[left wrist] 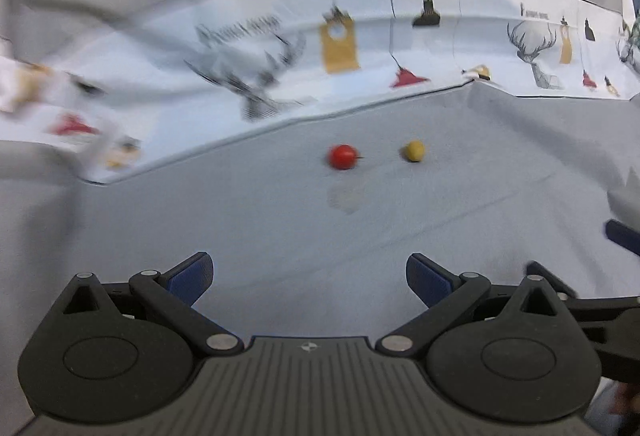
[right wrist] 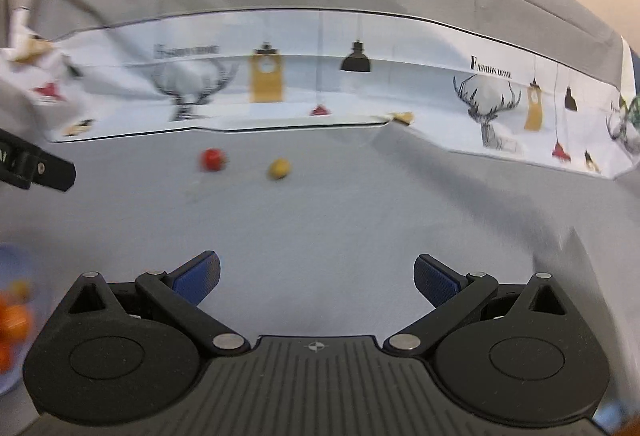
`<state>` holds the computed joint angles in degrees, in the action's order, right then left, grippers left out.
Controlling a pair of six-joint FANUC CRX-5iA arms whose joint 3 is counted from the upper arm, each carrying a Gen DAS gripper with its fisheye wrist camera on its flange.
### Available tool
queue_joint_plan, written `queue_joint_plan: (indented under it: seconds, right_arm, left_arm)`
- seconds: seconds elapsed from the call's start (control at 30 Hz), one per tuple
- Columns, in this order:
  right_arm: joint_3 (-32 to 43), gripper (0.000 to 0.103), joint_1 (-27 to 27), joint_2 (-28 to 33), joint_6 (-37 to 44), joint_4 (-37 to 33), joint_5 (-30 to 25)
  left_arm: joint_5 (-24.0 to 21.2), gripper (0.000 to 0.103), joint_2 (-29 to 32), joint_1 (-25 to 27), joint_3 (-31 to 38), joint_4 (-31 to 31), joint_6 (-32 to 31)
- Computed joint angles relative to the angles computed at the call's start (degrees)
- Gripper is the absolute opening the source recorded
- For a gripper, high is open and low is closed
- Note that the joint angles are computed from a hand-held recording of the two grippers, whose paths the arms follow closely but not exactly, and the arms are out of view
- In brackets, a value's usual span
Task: Organize fruits
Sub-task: 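Grasp the loose red cherry tomato with the left tool while the right tool grasps the small yellow fruit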
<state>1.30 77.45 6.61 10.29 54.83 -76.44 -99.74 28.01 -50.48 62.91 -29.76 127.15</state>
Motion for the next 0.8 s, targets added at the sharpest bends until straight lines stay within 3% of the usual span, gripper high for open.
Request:
queue_joint_plan:
  seconds: [0.1, 0.2, 0.3, 0.43, 0.5, 0.53, 0.57, 0.6, 0.63, 0.73, 0.8]
  right_arm:
    - [-0.2, 0.102, -6.7, 2.3, 1.8, -0.6, 7.2]
    - [0.6, 0.102, -12.1, 5.2, 5.8, -0.9, 16.2]
    - [2.0, 0.102, -16.5, 8.5, 10.6, -1.0, 25.9]
    - [5.7, 0.102, -19.0, 12.9, 15.4, -2.8, 30.2]
    - [4.2, 0.101, -20.1, 13.0, 12.8, -0.9, 33.7]
    - [3.7, 0.095, -20.5, 12.6, 11.8, -1.3, 35.3]
    - [1.6, 0.085, -21.0, 11.7, 8.2, 1.3, 37.5]
    - [-0.1, 0.040, -21.1, 11.0, 5.8, 4.3, 38.6]
    - [0.0, 0.027, -20.8, 11.0, 5.9, 4.3, 37.7]
    - [0.3, 0.027, -19.5, 10.3, 5.6, 2.8, 34.7]
    - [1.1, 0.027, -18.4, 9.4, 6.4, 0.8, 31.4]
  left_arm:
    - [4.8, 0.103, 3.7, 5.8, 0.2, 6.5, 2.2]
    - [6.8, 0.103, 9.1, 10.1, 4.5, 11.0, 0.1]
    - [4.5, 0.103, 16.2, 12.9, 13.3, 12.8, -2.5]
    - [1.5, 0.103, 23.1, 15.6, 22.2, 15.2, -4.2]
    - [1.0, 0.102, 24.4, 15.9, 23.9, 15.2, -5.3]
    - [2.7, 0.097, 23.3, 15.5, 22.1, 13.8, -6.1]
    - [3.2, 0.070, 23.2, 15.1, 22.2, 12.9, -7.6]
    - [2.5, 0.040, 24.0, 15.0, 24.1, 12.9, -9.8]
    - [2.4, 0.040, 24.0, 14.9, 24.3, 12.8, -10.3]
    - [5.1, 0.038, 20.0, 15.7, 17.8, 15.8, -7.0]
    - [4.4, 0.038, 17.7, 14.8, 15.9, 14.2, -6.0]
